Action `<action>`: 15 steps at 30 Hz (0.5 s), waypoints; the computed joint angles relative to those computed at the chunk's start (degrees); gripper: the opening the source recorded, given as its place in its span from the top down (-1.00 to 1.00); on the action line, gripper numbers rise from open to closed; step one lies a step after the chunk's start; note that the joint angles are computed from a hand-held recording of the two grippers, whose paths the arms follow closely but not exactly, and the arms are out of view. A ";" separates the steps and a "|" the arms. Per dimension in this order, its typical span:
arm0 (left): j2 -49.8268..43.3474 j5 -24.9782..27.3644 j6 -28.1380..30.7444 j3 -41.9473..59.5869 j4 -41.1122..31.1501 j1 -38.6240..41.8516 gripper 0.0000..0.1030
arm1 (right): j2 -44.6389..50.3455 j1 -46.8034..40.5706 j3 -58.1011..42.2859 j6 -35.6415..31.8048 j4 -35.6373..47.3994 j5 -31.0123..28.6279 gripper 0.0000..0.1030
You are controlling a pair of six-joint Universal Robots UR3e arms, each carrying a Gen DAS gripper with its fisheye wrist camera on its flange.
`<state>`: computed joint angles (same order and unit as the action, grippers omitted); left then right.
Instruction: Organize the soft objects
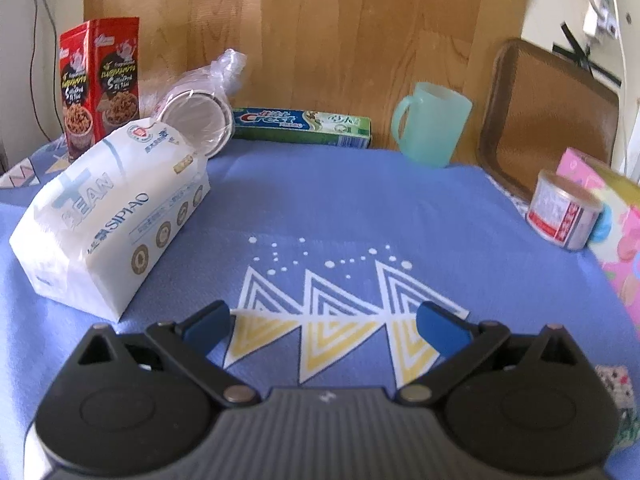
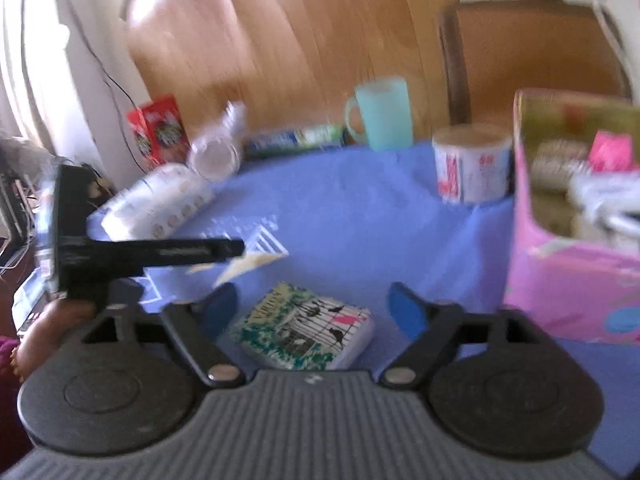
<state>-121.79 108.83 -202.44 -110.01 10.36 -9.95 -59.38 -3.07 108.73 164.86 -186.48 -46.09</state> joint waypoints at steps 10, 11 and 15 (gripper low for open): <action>-1.14 4.28 0.62 3.79 -5.81 -2.34 -1.00 | -1.23 -2.94 5.34 -6.55 -0.04 3.59 -0.74; -1.17 4.37 0.61 3.89 -5.92 -2.37 -1.00 | -1.25 -3.10 5.72 -7.00 -0.05 3.61 -0.74; -1.35 4.63 0.58 4.34 -6.33 -2.49 -1.00 | -2.17 -4.16 8.30 -9.72 -0.31 3.87 -0.74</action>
